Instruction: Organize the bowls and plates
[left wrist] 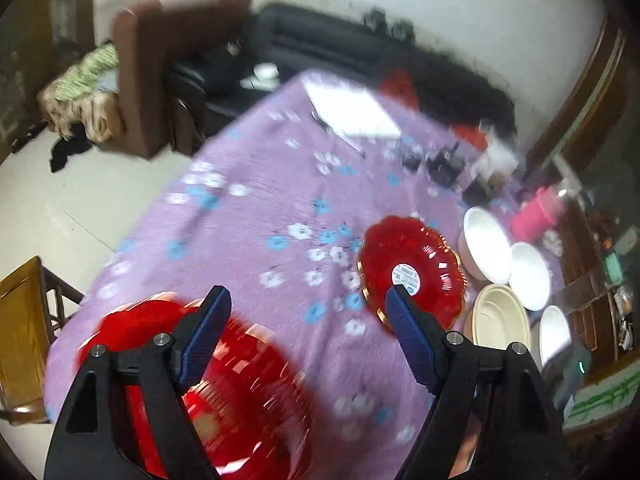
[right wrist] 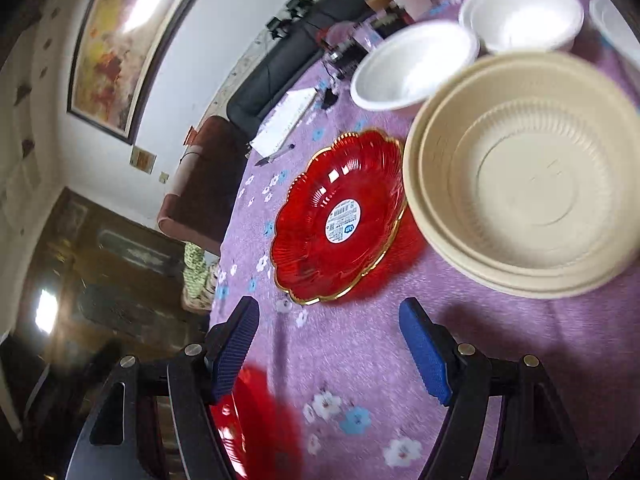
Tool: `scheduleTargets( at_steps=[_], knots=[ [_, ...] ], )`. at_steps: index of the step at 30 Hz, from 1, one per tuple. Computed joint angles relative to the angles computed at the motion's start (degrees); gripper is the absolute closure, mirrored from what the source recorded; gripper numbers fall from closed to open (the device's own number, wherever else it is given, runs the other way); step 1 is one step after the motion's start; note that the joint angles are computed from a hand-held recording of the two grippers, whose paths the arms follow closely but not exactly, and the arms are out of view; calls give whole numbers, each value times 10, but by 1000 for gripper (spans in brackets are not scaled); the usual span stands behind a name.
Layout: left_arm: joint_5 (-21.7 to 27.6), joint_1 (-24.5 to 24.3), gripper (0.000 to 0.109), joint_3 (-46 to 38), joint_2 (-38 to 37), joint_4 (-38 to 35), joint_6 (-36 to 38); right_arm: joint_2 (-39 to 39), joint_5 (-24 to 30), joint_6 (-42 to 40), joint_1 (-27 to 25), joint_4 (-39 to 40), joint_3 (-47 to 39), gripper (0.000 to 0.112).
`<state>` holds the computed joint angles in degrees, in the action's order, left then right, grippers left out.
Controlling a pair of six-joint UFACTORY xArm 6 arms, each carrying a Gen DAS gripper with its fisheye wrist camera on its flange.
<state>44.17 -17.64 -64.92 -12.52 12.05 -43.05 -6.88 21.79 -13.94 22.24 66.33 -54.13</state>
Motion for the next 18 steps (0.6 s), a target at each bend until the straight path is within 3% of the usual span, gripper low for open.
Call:
scheduleTargets(
  at_steps=[5, 11, 18],
  knots=[
    [53, 5, 28, -130, 146, -66, 57, 31, -2, 7, -5, 19, -22, 37],
    [43, 5, 28, -152, 188, -118, 91, 61, 7, 18, -13, 23, -43, 38],
    [46, 10, 29, -176, 225, -168, 106, 84, -20, 67, -10, -2, -59, 38]
  ],
)
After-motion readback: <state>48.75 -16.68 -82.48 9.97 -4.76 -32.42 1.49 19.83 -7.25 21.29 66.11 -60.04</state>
